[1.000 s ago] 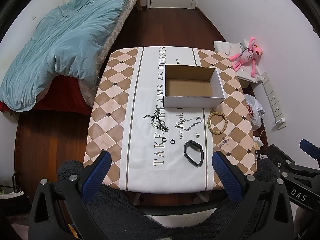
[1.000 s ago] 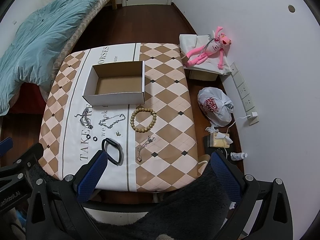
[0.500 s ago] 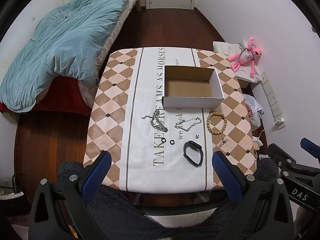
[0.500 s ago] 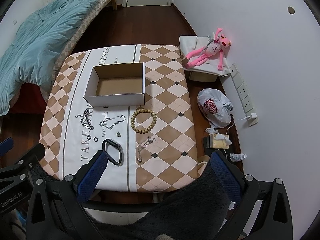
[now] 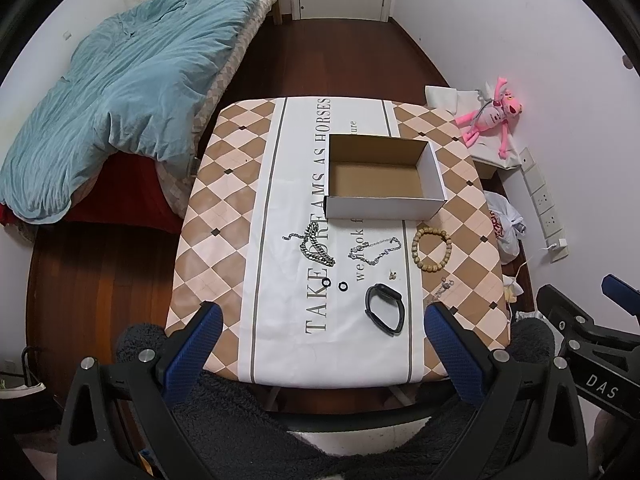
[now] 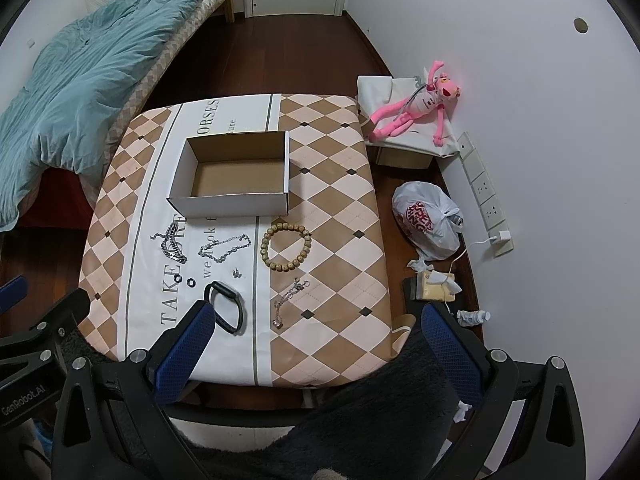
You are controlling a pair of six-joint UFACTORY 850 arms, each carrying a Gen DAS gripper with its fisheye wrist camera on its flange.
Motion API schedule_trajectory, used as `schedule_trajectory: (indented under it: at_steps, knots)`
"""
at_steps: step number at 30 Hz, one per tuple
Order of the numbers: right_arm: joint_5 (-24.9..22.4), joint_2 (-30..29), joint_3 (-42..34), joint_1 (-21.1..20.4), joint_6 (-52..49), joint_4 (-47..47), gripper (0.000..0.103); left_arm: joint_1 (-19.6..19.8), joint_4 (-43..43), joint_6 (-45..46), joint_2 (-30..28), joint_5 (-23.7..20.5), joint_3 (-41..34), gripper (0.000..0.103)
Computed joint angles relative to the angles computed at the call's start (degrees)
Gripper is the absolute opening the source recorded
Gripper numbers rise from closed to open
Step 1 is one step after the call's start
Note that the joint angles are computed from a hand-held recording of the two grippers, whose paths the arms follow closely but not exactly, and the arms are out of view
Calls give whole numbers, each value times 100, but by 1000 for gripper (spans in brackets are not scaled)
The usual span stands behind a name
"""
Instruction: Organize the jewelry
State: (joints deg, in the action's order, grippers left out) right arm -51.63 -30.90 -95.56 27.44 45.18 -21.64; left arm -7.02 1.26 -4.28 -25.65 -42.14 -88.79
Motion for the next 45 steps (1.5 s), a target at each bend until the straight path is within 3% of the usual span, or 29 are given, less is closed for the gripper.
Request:
schedule_trajectory:
  at_steps: [33, 42, 45]
  knots:
    - [20, -46, -119, -50, -23, 75, 103, 38, -113, 128, 50, 81, 86, 103]
    - [214, -408, 162, -464, 260, 11, 103, -135, 577, -291, -658, 176, -265, 103]
    - [392, -576, 295, -599, 166, 173, 102, -190, 697, -341, -1043, -27, -443, 102]
